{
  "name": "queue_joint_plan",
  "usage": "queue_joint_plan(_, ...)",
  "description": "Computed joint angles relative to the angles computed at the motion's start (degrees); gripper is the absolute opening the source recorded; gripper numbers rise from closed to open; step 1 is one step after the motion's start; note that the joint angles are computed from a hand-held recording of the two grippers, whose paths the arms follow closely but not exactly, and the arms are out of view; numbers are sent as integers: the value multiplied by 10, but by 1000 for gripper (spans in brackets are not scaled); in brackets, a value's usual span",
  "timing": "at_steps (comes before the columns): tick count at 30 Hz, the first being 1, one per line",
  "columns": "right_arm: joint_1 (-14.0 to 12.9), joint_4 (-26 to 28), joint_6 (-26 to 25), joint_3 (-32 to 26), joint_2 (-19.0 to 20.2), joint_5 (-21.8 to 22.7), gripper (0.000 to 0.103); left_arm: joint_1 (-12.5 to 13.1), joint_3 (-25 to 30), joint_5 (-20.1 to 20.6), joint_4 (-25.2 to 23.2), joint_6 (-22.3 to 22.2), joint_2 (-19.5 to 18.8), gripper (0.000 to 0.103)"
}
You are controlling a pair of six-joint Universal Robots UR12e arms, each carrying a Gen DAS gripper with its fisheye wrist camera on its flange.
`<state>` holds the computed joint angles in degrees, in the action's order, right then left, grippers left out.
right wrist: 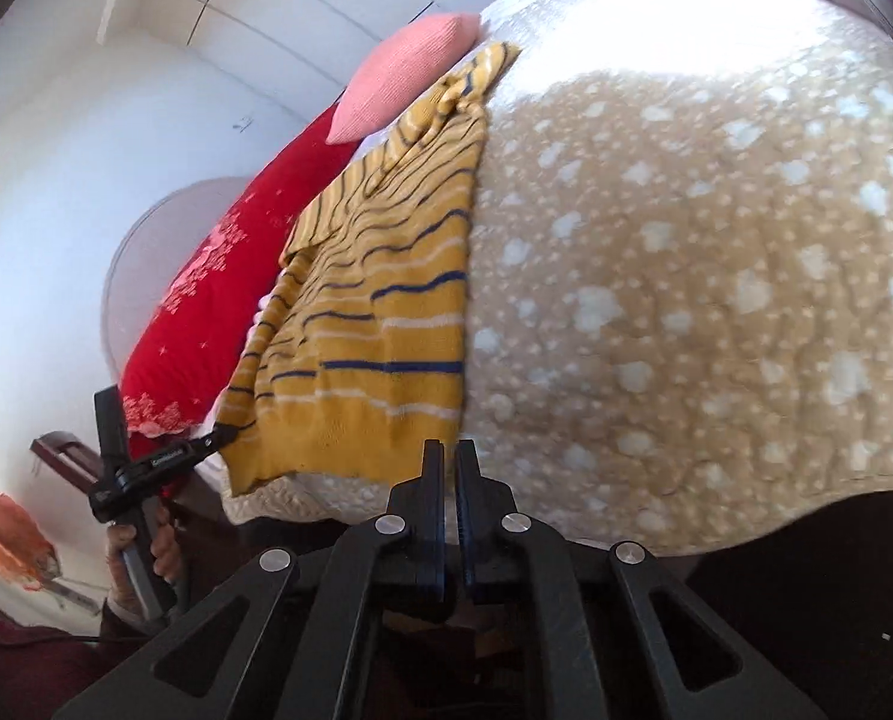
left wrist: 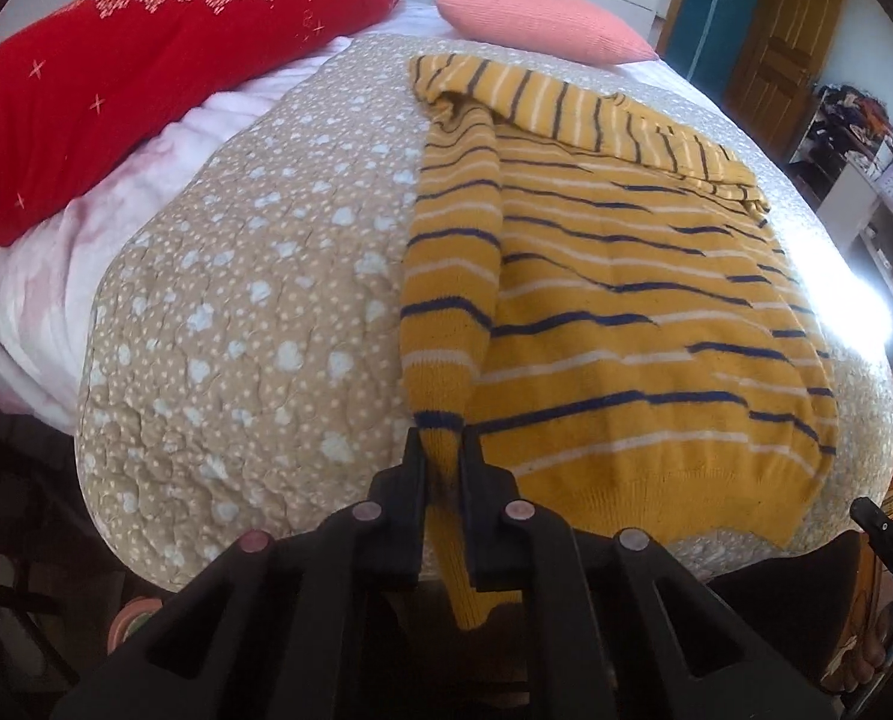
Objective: Fold small clothes
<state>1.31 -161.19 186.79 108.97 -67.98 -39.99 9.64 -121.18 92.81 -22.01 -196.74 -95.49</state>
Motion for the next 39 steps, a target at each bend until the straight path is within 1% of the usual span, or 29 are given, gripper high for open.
queue_joint_plan(2,-14,-15,-1,2,-3,-7,7,9,-9,-13,10,1,9,14)
queue_joint_plan(3,-13,-23,5,-5,-1,-14,15,10,-13,-9,16,4,13,16)
queue_joint_plan(4,-11,-27,7,-15,2,-19,26,11,-17,-5,23,7,17,20)
queue_joint_plan(5,-7,-27,5,-28,8,-26,32,12,-20,-2,33,9,20,28)
queue_joint_plan(6,-2,-26,0,-40,12,-36,41,14,-23,0,47,11,23,40)
queue_joint_plan(7,3,-26,-6,-55,18,-45,43,15,-24,0,57,12,25,46)
queue_joint_plan(8,11,-25,-9,-74,26,-52,43,18,-25,-2,71,11,25,58)
queue_joint_plan(9,19,-26,-9,-95,37,-59,43,20,-24,-4,81,11,24,64)
queue_joint_plan(11,35,-29,-11,-142,62,-71,43,25,-15,-8,101,9,17,66)
queue_joint_plan(13,51,-14,-20,-200,93,-78,43,29,7,-22,105,5,1,66)
queue_joint_plan(15,70,22,-11,-273,133,-78,43,31,28,-42,122,1,-21,67)
queue_joint_plan(16,79,39,-6,-308,153,-88,43,29,42,-44,126,-2,-35,67)
queue_joint_plan(18,93,93,-24,-377,190,-106,43,27,60,-52,139,-2,-58,68)
queue_joint_plan(20,106,148,-32,-438,223,-151,43,27,82,-64,140,-3,-85,68)
queue_joint_plan(21,110,177,-31,-466,238,-174,43,27,95,-62,136,-1,-101,68)
queue_joint_plan(22,114,206,-31,-490,251,-212,43,26,103,-54,131,2,-111,68)
queue_joint_plan(24,125,247,-39,-523,267,-314,41,23,121,-15,101,0,-133,68)
queue_joint_plan(25,127,248,-44,-528,269,-337,35,26,125,-6,86,-11,-141,68)
queue_joint_plan(26,127,242,-46,-524,265,-344,35,32,122,-11,89,-23,-147,67)
queue_joint_plan(27,132,219,-49,-512,256,-368,39,42,112,-39,116,-32,-148,67)
queue_joint_plan(28,136,189,-56,-496,246,-383,41,46,98,-49,162,-36,-150,67)
queue_joint_plan(29,138,165,-67,-484,237,-375,41,46,91,-48,187,-32,-152,67)
queue_joint_plan(30,141,157,-80,-481,233,-355,41,42,89,-38,198,-26,-155,68)
queue_joint_plan(31,144,158,-95,-482,230,-334,41,35,88,-18,214,-16,-159,68)
queue_joint_plan(33,156,188,-128,-509,238,-288,41,23,87,17,233,-3,-164,69)
queue_joint_plan(34,162,211,-146,-525,244,-266,41,20,86,27,241,0,-165,69)
queue_joint_plan(36,179,262,-168,-575,268,-234,41,24,79,18,257,-5,-165,71)
queue_joint_plan(38,197,300,-184,-619,293,-224,41,32,71,-7,270,-13,-162,71)
queue_joint_plan(39,206,329,-189,-653,312,-217,41,35,68,-17,272,-13,-160,71)
